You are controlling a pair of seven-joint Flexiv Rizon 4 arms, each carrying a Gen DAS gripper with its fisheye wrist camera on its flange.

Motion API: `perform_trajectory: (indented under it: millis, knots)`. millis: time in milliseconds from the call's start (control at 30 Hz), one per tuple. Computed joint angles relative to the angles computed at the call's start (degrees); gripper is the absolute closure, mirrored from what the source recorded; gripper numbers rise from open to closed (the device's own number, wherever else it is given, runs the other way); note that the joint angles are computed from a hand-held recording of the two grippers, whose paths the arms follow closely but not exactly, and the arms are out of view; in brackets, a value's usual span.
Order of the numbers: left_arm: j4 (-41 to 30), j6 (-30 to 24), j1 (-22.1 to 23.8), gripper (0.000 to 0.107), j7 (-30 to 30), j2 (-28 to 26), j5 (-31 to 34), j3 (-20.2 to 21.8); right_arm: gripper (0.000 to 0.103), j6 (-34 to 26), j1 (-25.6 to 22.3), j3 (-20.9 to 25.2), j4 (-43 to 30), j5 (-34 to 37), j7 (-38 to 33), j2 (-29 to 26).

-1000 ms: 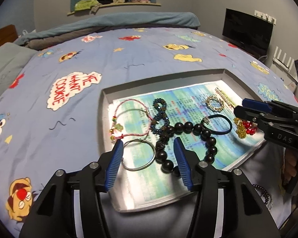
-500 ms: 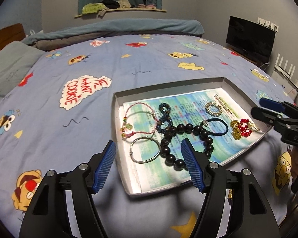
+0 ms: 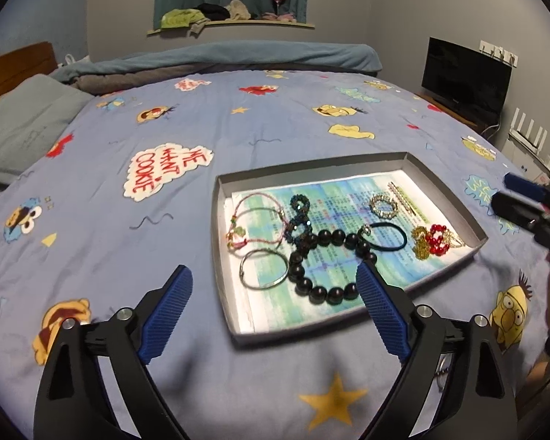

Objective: Organize jewelry
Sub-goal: 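Withdraw both tools toward the dark red bracelet and silver ring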

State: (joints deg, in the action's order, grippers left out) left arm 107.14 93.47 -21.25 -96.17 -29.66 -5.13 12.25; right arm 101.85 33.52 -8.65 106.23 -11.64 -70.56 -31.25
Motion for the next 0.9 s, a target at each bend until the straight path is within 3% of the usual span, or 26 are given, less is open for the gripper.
perform_trajectory:
  millis: [100,200,367,467,633,800,900]
  knots:
    - [0.7,-2.1,-2.3,0.016,-1.5,1.2,0.5,2.6,0.006,-0.3,1.2,-1.4,2.5,0.2,-0.4,2.2]
    - [1.6,-2.9,-3.8,0.015,-3.3,2.9,2.5,4.3,0.006,0.0,5.2,-6.1,6.0,0.5,-1.3,4.7]
    - [2.5,-6.0,-7.5,0.015,-6.3,5.3,8.9,7.9,0.006,-1.0,5.0,-5.3,10.0,-0.2,-2.8,7.8]
    - [3.6,-6.2,-6.3,0.015,-7.2,6.4,11.1,5.9,0.006,-0.4,5.2,-5.0,12.0,-0.2,-3.2,8.7]
    - [4.6,-5.6,-5.1,0.014,-10.1,6.7,13.9,3.8,0.006,-0.4,1.5,0.5,13.6,-0.3,-3.5,8.5]
    - [5.7,-4.1,-2.0,0.014,-9.7,5.7,12.7,-0.3,0.006,0.7,1.0,2.4,15.0,0.4,-4.1,7.2]
    - [5.3,-4.1,-2.8,0.014,-9.9,4.5,12.4,0.4,0.006,1.1,1.2,2.7,15.2,0.5,-5.1,5.9]
